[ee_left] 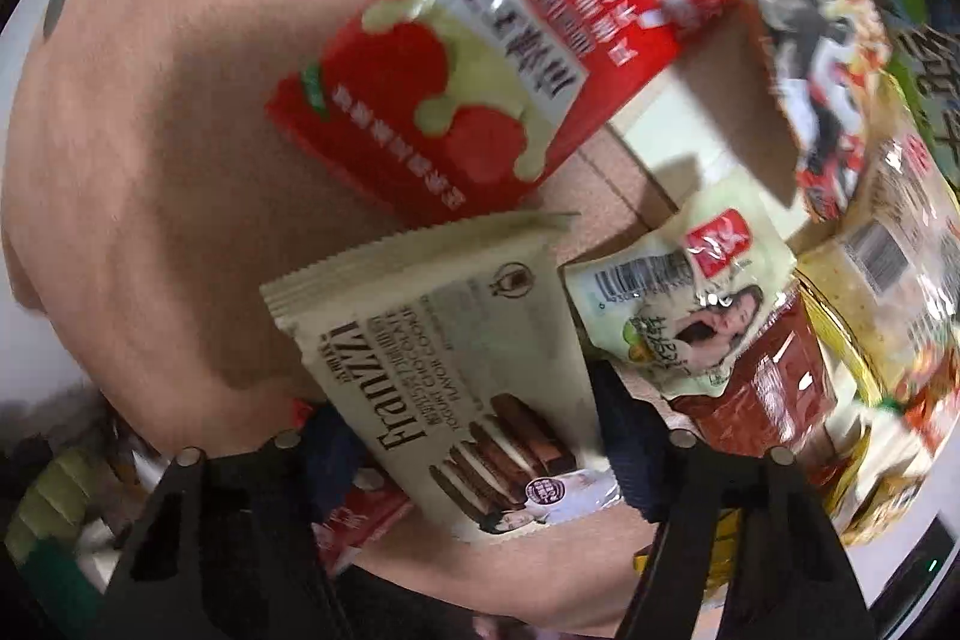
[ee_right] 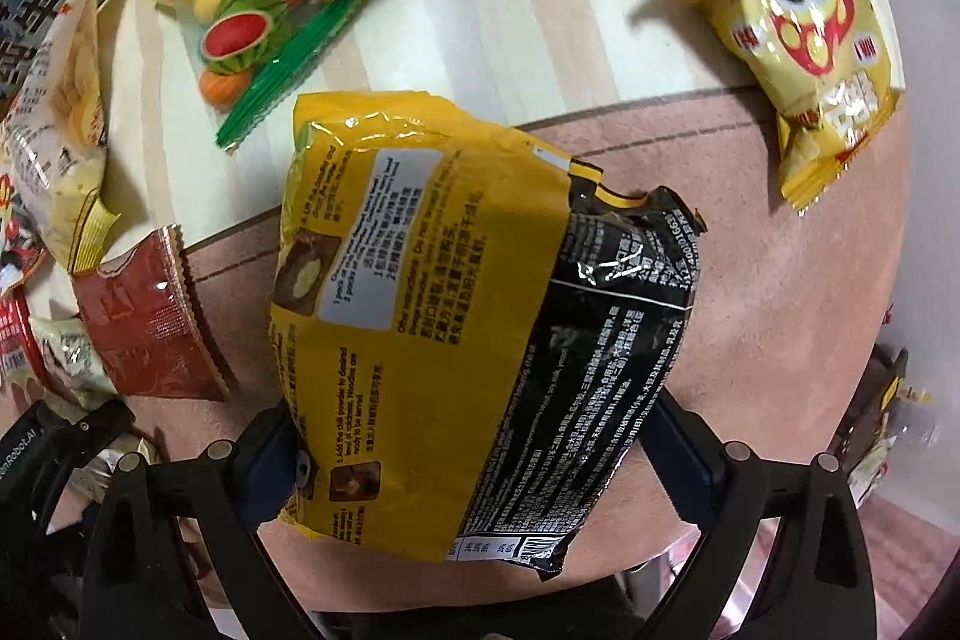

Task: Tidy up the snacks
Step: 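Grasp the white Franzzi cookie pack with left tool while right tool grasps yellow-black biscuit bag, then carry both packs into the cardboard box and open both tools to release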

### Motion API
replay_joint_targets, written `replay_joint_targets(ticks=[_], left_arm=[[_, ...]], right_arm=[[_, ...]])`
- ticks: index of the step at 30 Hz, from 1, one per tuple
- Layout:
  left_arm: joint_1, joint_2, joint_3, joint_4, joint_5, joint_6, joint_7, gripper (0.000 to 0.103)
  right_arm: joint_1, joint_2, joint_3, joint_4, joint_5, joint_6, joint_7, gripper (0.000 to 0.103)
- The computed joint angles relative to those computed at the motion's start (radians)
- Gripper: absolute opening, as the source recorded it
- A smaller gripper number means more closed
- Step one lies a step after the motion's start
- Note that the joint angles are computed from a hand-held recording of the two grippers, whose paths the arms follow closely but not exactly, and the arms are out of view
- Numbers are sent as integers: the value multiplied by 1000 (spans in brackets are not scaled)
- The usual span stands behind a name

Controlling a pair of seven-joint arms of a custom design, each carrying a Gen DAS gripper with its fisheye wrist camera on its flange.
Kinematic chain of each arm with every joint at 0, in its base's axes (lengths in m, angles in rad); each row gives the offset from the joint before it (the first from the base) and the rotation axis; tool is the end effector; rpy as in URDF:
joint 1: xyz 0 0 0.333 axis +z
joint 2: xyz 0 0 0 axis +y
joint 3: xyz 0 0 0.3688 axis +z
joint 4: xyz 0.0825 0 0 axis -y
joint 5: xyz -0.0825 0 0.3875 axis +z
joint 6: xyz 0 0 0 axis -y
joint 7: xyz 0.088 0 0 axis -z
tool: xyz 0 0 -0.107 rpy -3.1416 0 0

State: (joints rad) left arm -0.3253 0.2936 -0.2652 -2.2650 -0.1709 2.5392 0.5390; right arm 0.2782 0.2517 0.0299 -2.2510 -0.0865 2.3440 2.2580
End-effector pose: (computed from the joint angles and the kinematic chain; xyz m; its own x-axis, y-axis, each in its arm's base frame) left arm 0.4626 -0.3052 0.2807 0.5623 -0.8245 0.0638 -0.8213 -0.5478 0.1593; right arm 0.5141 0.1621 0.2883 -0.3000 -0.9443 0.1350 -0.9448 0.3137 0.0950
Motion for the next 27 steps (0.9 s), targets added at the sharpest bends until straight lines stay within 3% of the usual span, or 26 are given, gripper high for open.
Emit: replay_joint_targets(ticks=[7,11,14,20,23,27], left_arm=[[-75,-3,35,41,333,-120,108,61],[-112,26,37,74,478,-179,161,63],[-108,32,32,70,489,-167,190,64],[-35,-14,13,19,336,-97,303,64],[-10,-38,35,-34,332,-41,337,60],[-27,-90,49,-5,420,-105,323,59]], right_arm=[[29,-32,32,-27,-109,8,-54,96],[89,-28,29,-39,-198,22,-62,97],[114,-20,40,-50,-209,50,-28,99],[114,-53,57,-130,-62,129,57,100],[117,-61,71,-161,31,159,122,99],[152,-58,74,-189,29,201,232,95]])
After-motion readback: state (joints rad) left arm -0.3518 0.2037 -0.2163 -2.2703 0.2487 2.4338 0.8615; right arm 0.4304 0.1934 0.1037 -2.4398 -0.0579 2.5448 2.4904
